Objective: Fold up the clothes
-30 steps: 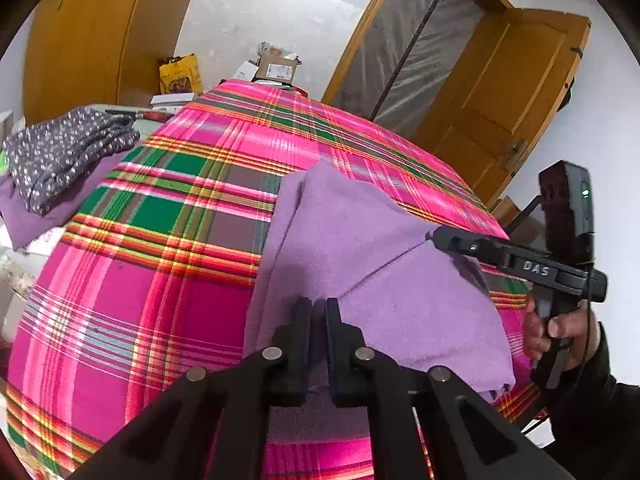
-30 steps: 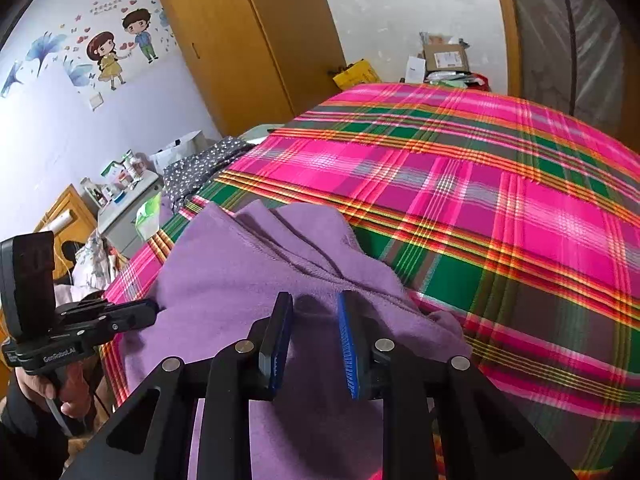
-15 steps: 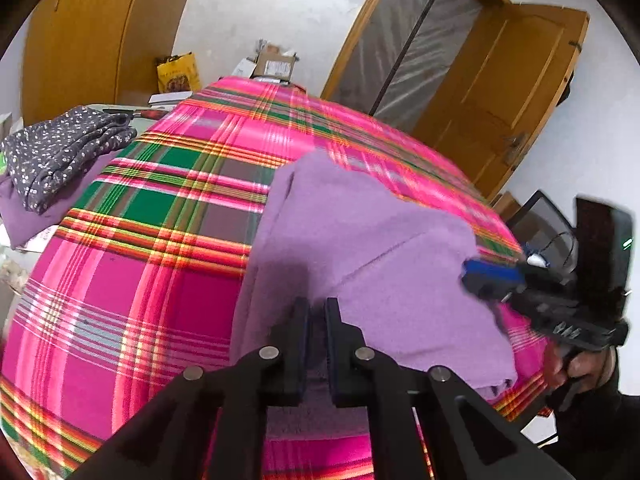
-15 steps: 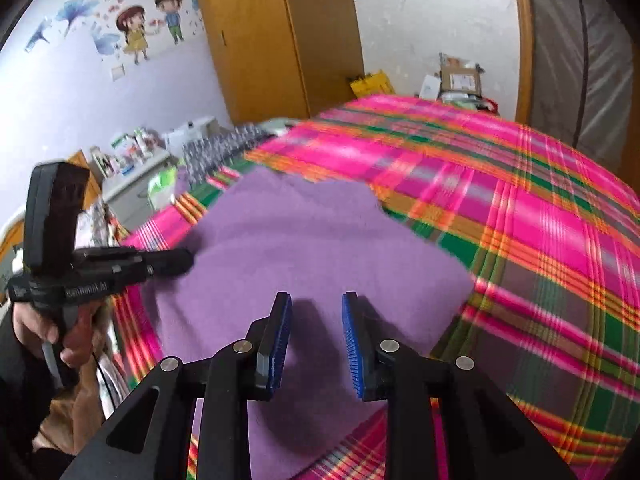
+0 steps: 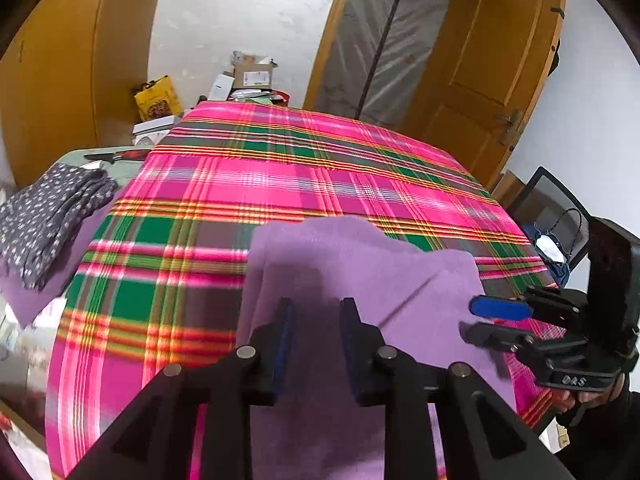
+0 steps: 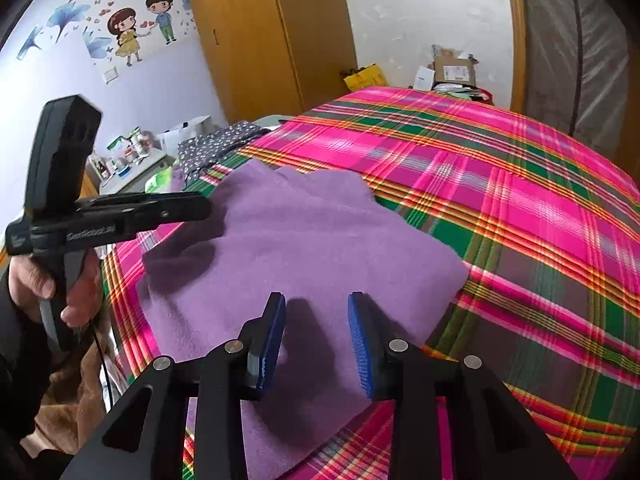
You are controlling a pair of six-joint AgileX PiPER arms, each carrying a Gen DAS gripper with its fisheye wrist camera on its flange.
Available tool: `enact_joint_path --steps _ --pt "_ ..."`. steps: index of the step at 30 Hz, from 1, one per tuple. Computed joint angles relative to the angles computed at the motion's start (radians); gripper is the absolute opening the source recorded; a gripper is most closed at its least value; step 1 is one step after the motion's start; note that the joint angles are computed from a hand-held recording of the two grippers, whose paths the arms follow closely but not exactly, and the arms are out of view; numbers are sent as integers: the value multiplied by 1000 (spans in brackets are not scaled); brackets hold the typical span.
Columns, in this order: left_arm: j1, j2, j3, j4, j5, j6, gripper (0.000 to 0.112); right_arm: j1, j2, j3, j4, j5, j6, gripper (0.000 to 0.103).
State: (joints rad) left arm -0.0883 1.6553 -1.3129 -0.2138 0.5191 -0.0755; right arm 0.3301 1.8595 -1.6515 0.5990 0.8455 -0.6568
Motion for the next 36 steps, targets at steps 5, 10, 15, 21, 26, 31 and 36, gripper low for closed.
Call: enact_joint_path --steps 5,10,15,21,26,31,36 --pt "52 91 -119 -133 71 129 26 -13 0 -8 -2 -4 7 41" --pt "58 132 -180 -160 101 177 26 -20 8 -6 15 -3 7 41" --pt "69 191 -244 -192 135 219 26 -33 3 -1 43 -6 1 41" --pt "99 225 -244 -245 121 228 16 -60 -16 20 71 -37 13 41" --pt "84 206 -231 -181 105 163 15 -100 10 -10 66 -22 79 43" --pt "67 186 -220 -88 73 54 16 -132 60 -66 68 33 154 44" --pt "58 204 -233 -46 79 13 16 -131 87 -99 65 63 179 44"
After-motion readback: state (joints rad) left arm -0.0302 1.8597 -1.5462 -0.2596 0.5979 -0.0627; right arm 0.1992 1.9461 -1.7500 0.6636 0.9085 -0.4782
